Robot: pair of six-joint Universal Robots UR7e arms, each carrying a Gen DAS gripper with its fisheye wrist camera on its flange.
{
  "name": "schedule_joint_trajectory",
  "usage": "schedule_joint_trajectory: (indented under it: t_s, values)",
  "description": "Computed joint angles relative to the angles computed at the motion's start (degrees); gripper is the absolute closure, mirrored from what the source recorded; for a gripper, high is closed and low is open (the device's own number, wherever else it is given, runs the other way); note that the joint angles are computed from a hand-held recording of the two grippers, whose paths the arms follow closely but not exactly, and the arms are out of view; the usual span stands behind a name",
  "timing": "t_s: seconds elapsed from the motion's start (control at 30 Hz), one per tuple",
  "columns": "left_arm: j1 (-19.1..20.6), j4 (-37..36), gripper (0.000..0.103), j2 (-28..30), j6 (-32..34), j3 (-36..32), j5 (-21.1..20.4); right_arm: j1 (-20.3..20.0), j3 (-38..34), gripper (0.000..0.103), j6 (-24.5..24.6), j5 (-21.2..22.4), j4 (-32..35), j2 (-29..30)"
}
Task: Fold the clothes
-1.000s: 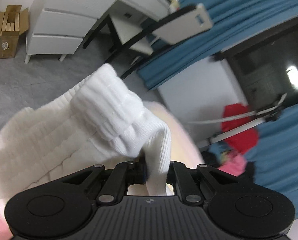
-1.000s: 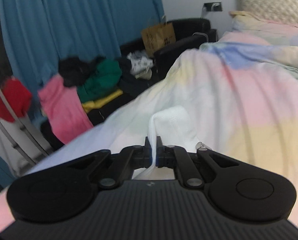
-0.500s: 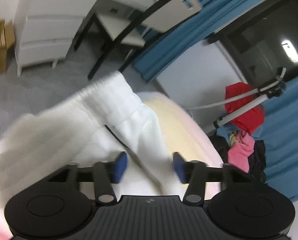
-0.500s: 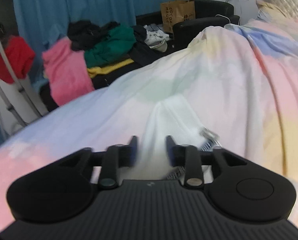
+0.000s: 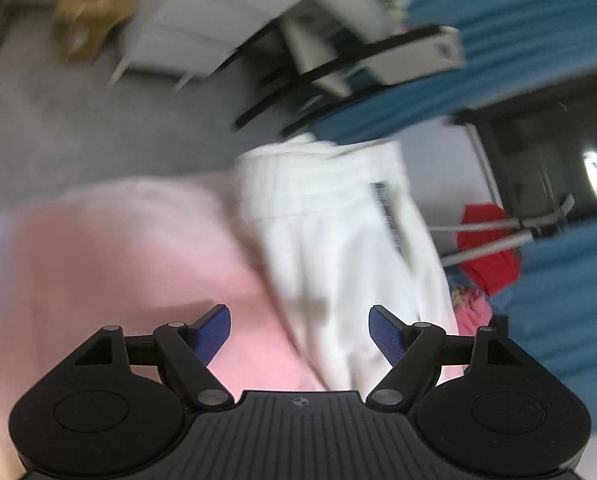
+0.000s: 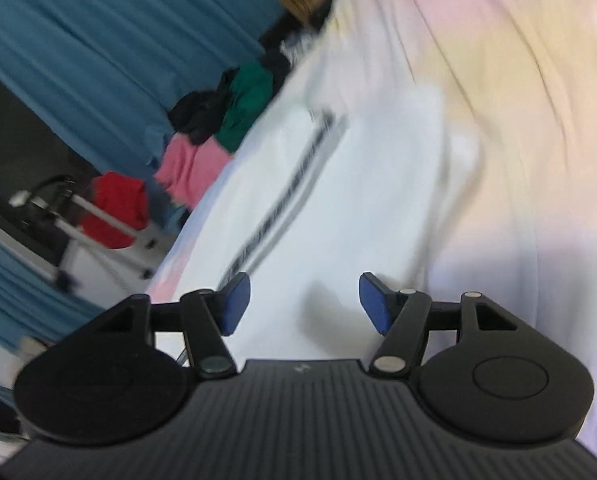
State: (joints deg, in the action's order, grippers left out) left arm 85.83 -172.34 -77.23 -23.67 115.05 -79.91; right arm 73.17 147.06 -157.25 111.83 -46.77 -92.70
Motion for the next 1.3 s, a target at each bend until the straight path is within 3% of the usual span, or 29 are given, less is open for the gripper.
schedule_joint_trajectory:
  t_s: [0.13, 0.2, 0.3, 0.37, 0.43, 0.47, 0.5, 0.53, 0.57, 0.6, 0.63, 0.7, 0.9, 1.07, 1.17, 1.3]
  values:
    - [3.0, -4.1, 0.026, 3.5, -1.3, -1.1, -5.7, -10.6, 0.7, 0.041, 4.0, -17.9, 5.5, 0.7]
    - [4.1, -7.0, 0.025, 5.6, -1.2, -1.7, -8.4, -11.5, 0.1, 0.04, 4.2, -19.7, 5.5, 2.1]
    - [2.8, -16.4, 0.026, 9.3, 0.9, -1.6, -5.5, -12.5, 0.0, 0.039, 3.2, -21.7, 0.3, 4.0]
    - [2.1, -22.3, 0.027, 12.0, 2.5, -2.0, -3.8, -12.6, -0.6, 0.039, 3.0, -20.7, -4.0, 5.9]
    - [2.1, -23.3, 0.044, 13.8, 3.0, -3.6, -2.7, -12.7, -0.8, 0.04, 2.1, -18.9, -9.8, 7.8]
    - [2.2, -23.9, 0.047, 14.7, 3.0, -4.4, -2.4, -13.0, -0.8, 0.042, 1.9, -18.3, -12.7, 8.7]
    - [2.9, -24.5, 0.052, 15.5, 1.5, -5.0, -4.0, -13.2, -0.8, 0.046, 1.7, -17.7, -15.5, 9.6]
    - [3.8, -26.3, 0.063, 16.1, 0.8, -5.1, -7.0, -13.2, -1.3, 0.048, 1.7, -16.6, -17.0, 10.2]
    - [4.7, -28.0, 0.071, 16.8, 0.0, -5.2, -10.0, -13.2, -1.9, 0.055, 1.6, -15.5, -18.1, 10.6]
    - [5.1, -30.3, 0.083, 17.3, -0.4, -4.8, -11.5, -12.7, -2.1, 0.068, 1.6, -13.8, -19.6, 11.1]
    - [5.0, -31.7, 0.085, 17.5, -1.1, -4.2, -11.2, -12.1, -2.3, 0.075, 1.6, -11.9, -21.2, 11.8]
    - [4.7, -33.5, 0.089, 17.2, -2.4, -3.1, -11.1, -11.6, -2.1, 0.083, 0.4, -10.7, -23.2, 12.3]
    - [3.2, -32.3, 0.093, 10.7, -0.5, 1.1, -12.4, -7.7, 1.0, 0.088, -4.3, -7.7, -26.1, 9.3]
    - [0.9, -34.4, 0.093, 4.2, 1.7, 6.9, -10.8, -4.5, 5.2, 0.088, -1.3, -5.0, -24.0, 4.7]
    - [-0.1, -31.3, 0.093, -0.7, 3.5, 8.9, -10.5, -3.7, 7.4, 0.088, 2.2, -4.1, -20.6, 1.2]
    - [-0.9, -26.8, 0.093, -8.3, 5.5, 11.6, -8.7, -3.8, 11.3, 0.088, 2.5, -5.5, -15.7, -6.0]
